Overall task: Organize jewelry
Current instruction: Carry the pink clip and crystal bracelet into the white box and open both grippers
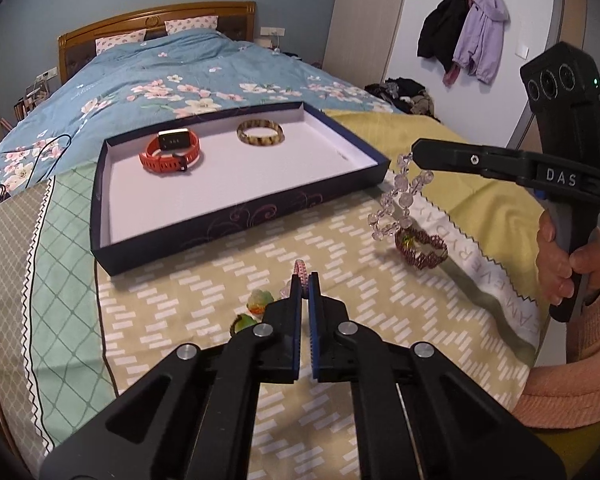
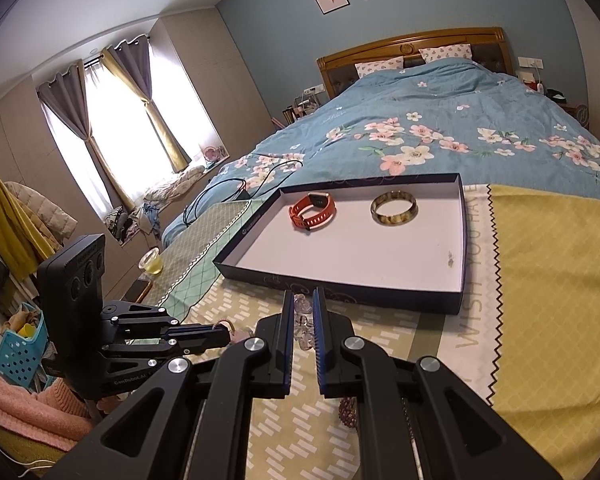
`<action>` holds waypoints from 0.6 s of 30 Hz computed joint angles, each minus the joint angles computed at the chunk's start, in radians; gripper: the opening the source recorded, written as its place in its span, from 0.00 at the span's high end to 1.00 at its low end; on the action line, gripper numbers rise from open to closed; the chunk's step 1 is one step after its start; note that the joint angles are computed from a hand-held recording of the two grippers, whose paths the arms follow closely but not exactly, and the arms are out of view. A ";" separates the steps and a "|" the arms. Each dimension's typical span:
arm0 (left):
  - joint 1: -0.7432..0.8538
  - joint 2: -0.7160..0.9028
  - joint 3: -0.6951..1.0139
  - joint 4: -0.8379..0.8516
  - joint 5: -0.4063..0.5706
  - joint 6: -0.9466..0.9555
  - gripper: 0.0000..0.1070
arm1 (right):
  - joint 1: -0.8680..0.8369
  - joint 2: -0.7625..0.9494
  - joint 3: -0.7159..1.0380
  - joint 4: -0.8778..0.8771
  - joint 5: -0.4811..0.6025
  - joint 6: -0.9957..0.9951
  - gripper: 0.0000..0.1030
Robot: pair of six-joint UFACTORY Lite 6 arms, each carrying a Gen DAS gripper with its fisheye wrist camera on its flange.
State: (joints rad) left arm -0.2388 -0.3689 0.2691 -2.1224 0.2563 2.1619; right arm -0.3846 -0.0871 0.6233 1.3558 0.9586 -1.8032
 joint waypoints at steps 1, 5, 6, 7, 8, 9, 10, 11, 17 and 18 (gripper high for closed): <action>0.001 -0.008 0.000 0.007 -0.003 -0.008 0.97 | 0.000 -0.001 0.007 -0.001 0.001 0.003 0.93; 0.017 -0.036 0.010 0.087 -0.006 -0.086 0.97 | 0.007 0.001 0.032 0.003 0.006 0.019 0.93; 0.023 -0.039 0.014 0.104 -0.004 -0.102 0.97 | 0.011 0.003 0.041 0.005 0.006 0.024 0.93; 0.030 -0.036 0.023 0.118 -0.002 -0.115 0.97 | 0.014 0.004 0.051 0.006 0.007 0.029 0.93; 0.032 -0.034 0.029 0.121 -0.004 -0.118 0.97 | 0.015 0.002 0.054 0.007 0.007 0.030 0.93; 0.038 -0.029 0.037 0.127 -0.004 -0.122 0.97 | 0.020 0.006 0.065 0.009 0.006 0.035 0.93; 0.046 -0.021 0.049 0.136 -0.001 -0.128 0.97 | 0.025 0.008 0.073 0.011 0.005 0.040 0.93; 0.053 -0.013 0.058 0.142 0.002 -0.132 0.97 | 0.031 0.011 0.083 0.014 0.003 0.044 0.93; 0.075 0.036 0.116 0.148 -0.002 -0.130 0.97 | 0.067 0.049 0.142 0.034 -0.020 0.063 0.93; 0.078 0.044 0.124 0.146 -0.002 -0.128 0.97 | 0.071 0.055 0.151 0.037 -0.025 0.068 0.93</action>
